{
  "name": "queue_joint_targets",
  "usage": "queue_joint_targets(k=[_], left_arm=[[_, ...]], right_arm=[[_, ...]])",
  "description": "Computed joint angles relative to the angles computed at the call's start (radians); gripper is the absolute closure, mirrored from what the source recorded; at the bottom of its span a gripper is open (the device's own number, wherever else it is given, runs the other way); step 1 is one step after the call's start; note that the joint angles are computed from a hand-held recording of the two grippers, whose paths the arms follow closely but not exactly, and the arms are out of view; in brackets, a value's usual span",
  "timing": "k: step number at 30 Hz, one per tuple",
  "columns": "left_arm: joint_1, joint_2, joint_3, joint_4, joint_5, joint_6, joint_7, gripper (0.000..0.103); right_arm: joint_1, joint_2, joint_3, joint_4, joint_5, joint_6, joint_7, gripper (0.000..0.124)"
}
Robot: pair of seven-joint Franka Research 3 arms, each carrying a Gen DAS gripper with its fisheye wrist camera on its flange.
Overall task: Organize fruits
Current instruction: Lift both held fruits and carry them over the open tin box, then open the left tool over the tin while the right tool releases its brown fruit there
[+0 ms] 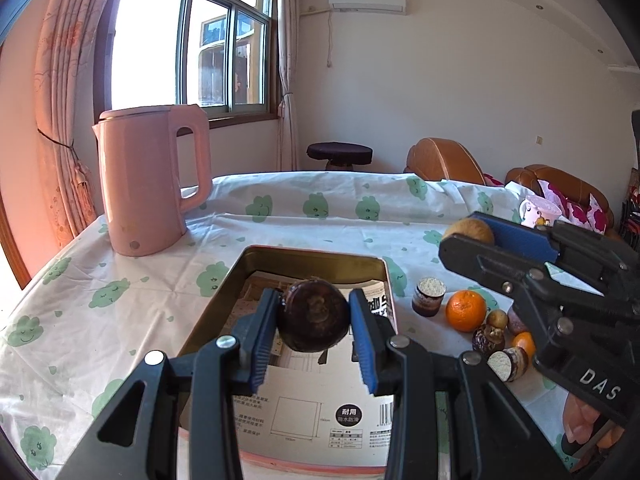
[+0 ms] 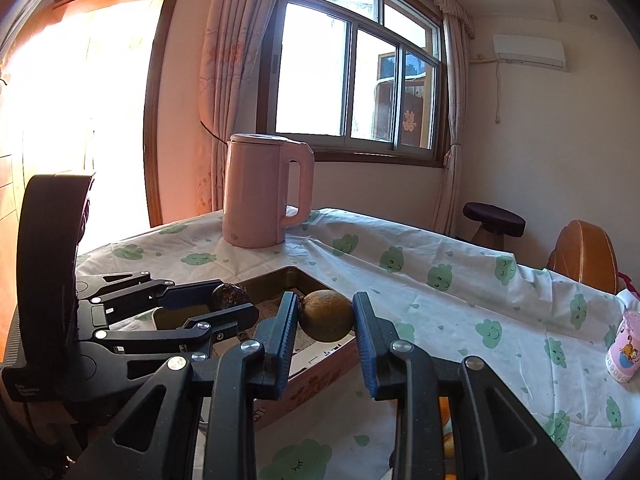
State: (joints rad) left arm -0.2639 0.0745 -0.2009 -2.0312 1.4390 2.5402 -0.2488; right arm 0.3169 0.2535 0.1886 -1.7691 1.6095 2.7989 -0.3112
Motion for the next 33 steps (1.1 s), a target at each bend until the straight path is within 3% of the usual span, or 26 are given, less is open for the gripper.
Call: queue_joint_targets(k=[14, 24, 33], left_arm=[[0.029, 0.028, 0.029, 0.013, -0.085, 0.040, 0.093, 0.065], [0.037, 0.041, 0.038, 0.018, -0.130, 0.048, 0.141, 0.065], [0.034, 0.065, 0.047, 0.030, -0.191, 0.035, 0.188, 0.065]], right_arm=[[0.013, 0.120, 0.042, 0.100, -0.192, 0.057, 0.170, 0.094], [-0.012, 0.175, 0.088, 0.126, -0.356, 0.068, 0.324, 0.094], [-0.031, 0.195, 0.120, 0.134, -0.438, 0.088, 0.387, 0.094]])
